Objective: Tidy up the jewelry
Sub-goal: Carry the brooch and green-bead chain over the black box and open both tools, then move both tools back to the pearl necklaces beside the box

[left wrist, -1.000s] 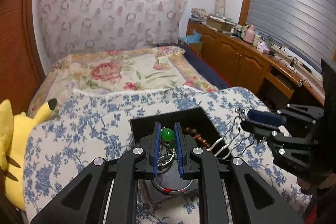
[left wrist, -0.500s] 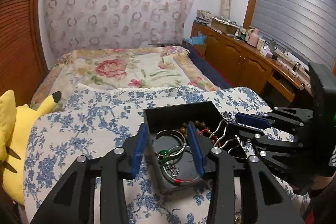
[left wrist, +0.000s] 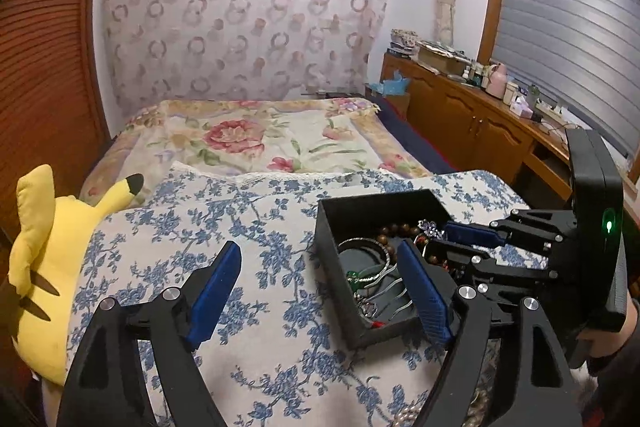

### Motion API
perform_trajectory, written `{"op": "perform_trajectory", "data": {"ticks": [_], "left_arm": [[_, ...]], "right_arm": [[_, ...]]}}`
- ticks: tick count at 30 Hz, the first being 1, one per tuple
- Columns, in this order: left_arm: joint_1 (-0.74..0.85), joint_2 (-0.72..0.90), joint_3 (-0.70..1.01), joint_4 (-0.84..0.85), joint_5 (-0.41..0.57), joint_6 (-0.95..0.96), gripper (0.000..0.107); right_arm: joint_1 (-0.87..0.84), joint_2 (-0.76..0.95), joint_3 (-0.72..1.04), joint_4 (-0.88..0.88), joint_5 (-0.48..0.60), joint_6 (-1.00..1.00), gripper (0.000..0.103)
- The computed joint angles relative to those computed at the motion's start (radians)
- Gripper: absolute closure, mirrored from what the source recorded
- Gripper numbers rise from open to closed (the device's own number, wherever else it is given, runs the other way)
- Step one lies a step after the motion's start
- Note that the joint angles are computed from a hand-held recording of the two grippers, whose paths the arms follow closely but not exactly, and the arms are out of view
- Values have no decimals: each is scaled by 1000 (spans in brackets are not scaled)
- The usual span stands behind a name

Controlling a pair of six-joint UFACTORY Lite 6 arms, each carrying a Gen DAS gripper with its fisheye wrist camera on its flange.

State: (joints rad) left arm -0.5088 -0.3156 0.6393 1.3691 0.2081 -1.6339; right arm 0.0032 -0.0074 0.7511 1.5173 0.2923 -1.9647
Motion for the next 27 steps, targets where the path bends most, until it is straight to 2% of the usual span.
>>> {"op": "perform_trajectory", "data": {"ticks": [7, 11, 18, 22, 27], "left_arm": [[-17, -39, -47, -1, 12, 1, 29], [-38, -74, -76, -13, 25, 6, 27], [-67, -151, -116, -65, 61, 59, 12], [-119, -216, -156, -109, 100, 90, 11], [-243, -292, -233, -110, 176, 32, 11]], "right_arm": [[-21, -13, -12, -20, 36, 16, 76], [-78, -66, -38, -91, 109, 73, 76], [-241, -239, -141, -221, 287, 113, 75], [-350, -336, -220, -294, 392, 99, 75], [-487, -454, -350, -383, 519, 59, 75]]}}
